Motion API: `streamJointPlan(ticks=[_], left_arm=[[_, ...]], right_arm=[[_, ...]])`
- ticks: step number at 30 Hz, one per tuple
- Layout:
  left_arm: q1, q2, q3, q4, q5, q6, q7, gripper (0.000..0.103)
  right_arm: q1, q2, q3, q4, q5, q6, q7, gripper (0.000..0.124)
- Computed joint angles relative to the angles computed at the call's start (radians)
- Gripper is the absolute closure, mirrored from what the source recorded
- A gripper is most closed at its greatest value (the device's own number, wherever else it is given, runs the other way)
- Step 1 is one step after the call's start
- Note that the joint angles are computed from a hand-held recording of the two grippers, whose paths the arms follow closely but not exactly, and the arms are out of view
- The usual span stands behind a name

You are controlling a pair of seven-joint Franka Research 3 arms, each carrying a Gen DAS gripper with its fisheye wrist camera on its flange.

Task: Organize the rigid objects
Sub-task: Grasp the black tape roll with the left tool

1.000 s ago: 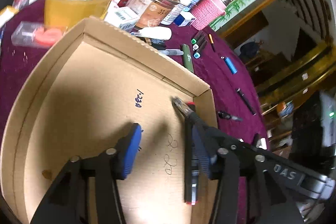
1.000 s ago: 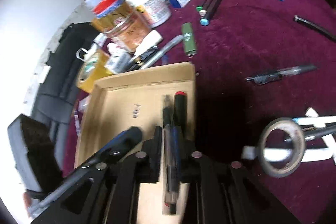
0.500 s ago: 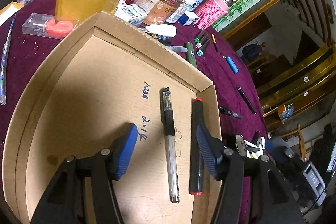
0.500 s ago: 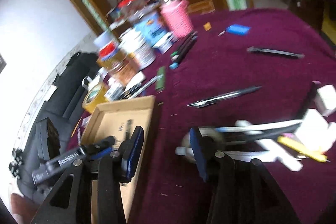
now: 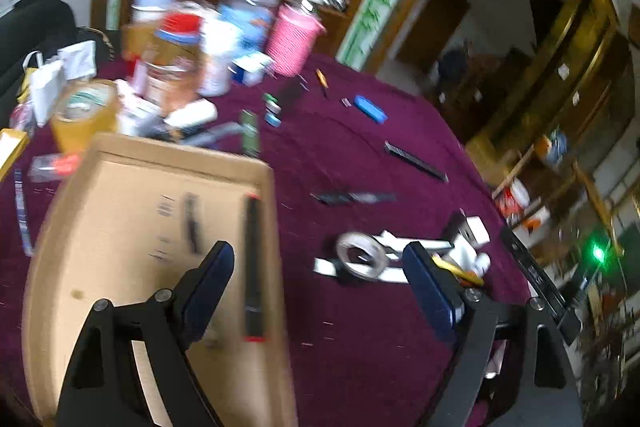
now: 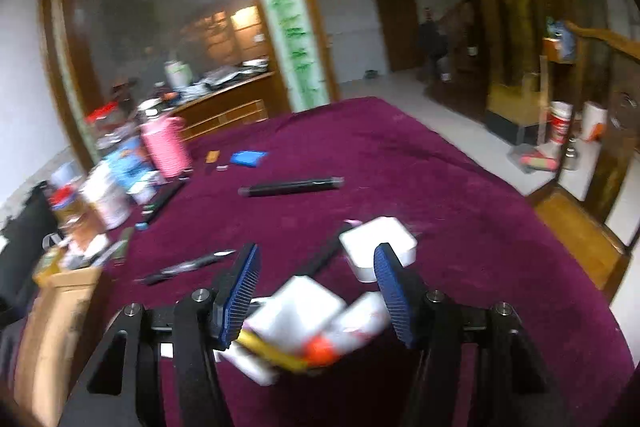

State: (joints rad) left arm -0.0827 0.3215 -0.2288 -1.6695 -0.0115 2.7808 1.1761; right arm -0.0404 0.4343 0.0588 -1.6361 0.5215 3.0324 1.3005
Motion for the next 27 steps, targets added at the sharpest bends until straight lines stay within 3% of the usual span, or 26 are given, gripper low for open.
streamJointPlan(ticks=[1, 3, 6, 9, 10, 14, 23, 25, 27], left_arm=[[-0.021, 0.039, 0.006, 0.053, 0.020, -0.042, -0.019, 0.018], [-0.044, 0.108, 0.005, 0.148, 0.038, -0.115, -0.028, 0.018], [-0.097, 0.222, 0.032, 0.318, 0.107, -0.237, -0.050, 0.021], [-0.144, 0.328, 0.064, 0.495, 0.189, -0.368, -0.035, 0.056], [-0.141, 0.343, 0.058, 0.517, 0.186, -0.385, -0.020, 0.062], [-0.133, 0.336, 0.062, 0.501, 0.191, -0.384, -0.004, 0.062], [-0.154, 0.450, 0.054, 0.652, 0.185, -0.494, 0.062, 0.063], [-0.161, 0.455, 0.062, 0.657, 0.191, -0.492, 0.061, 0.091], [-0.138, 0.428, 0.041, 0.598, 0.158, -0.435, 0.067, 0.091]], right_arm=[[-0.038, 0.003, 0.044, 0.011, 0.062, 0.003, -0.052, 0.062], [-0.038, 0.012, 0.036, 0.023, 0.047, 0.010, -0.036, 0.057], [-0.074, 0.030, 0.073, 0.064, 0.087, -0.065, -0.072, 0.056], [-0.068, 0.035, 0.064, 0.079, 0.107, -0.095, -0.086, 0.056], [-0.066, 0.031, 0.064, 0.074, 0.116, -0.099, -0.093, 0.056], [-0.074, 0.012, 0.070, 0.050, 0.167, -0.131, -0.130, 0.054], [-0.029, 0.012, 0.019, 0.050, 0.152, -0.148, -0.108, 0.054], [-0.024, 0.015, 0.012, 0.052, 0.141, -0.151, -0.094, 0.054], [-0.015, 0.019, 0.001, 0.055, 0.121, -0.152, -0.075, 0.054]])
